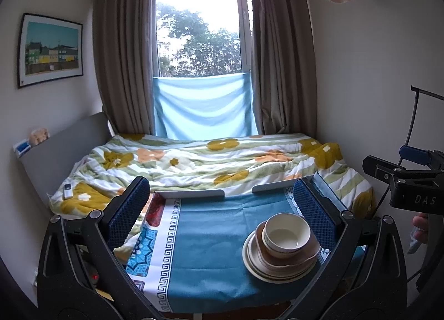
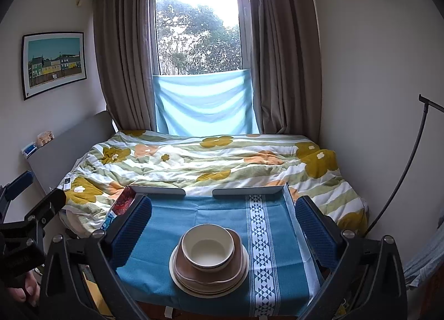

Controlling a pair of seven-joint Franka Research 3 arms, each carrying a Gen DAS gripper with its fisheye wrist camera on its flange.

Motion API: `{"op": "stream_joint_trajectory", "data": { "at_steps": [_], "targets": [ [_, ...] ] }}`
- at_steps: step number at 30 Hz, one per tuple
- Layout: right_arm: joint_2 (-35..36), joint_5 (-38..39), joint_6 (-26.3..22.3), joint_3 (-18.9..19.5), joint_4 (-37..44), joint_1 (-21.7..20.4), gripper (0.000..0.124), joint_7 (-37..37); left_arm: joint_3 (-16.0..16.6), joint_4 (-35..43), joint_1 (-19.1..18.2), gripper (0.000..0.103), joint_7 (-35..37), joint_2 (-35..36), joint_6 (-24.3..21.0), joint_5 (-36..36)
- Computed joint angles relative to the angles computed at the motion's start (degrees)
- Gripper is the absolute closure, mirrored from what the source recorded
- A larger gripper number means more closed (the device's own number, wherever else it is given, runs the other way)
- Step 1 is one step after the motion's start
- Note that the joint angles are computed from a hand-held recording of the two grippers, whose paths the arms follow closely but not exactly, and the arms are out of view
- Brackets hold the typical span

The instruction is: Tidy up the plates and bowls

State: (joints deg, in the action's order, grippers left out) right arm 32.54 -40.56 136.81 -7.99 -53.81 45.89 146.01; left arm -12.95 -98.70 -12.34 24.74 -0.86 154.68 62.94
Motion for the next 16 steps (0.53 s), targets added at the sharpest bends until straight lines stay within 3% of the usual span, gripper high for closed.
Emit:
{"op": "stream_joint_trajectory", "data": {
  "at_steps": [16],
  "targets": [
    [-0.7,3.0,2.4,1.3,-1.7,-2.1,0.021,-3.4,-0.3,1.5,-1.5,0.000,-4.2,1.4,-3.6,3.9]
  ]
}}
